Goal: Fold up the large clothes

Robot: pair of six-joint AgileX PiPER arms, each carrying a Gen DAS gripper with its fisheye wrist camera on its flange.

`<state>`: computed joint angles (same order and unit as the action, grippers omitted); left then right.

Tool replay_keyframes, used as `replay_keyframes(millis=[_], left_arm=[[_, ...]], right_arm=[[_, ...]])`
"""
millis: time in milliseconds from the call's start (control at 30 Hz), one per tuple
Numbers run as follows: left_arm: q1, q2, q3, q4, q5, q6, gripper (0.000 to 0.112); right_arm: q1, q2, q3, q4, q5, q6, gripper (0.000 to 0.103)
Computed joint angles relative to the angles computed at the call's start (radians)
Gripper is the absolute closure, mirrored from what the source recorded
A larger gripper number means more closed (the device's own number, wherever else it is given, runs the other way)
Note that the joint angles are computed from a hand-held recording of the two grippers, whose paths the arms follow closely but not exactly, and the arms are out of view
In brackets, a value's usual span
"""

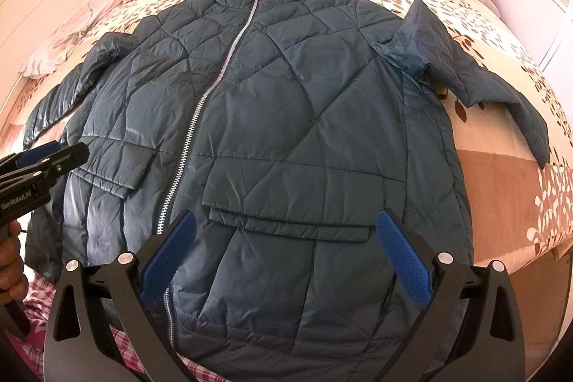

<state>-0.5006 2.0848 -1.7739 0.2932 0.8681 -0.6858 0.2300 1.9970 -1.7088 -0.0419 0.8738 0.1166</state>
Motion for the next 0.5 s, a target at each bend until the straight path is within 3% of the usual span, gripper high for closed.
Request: replay_keyframes(millis=[500], left_arm=[[-0.002,0.002,-0.003,0.0,0.001,-0.002,0.037]], right_arm=[[-0.002,-0.006,0.004,0.005,-0.003,0.001,0.006]])
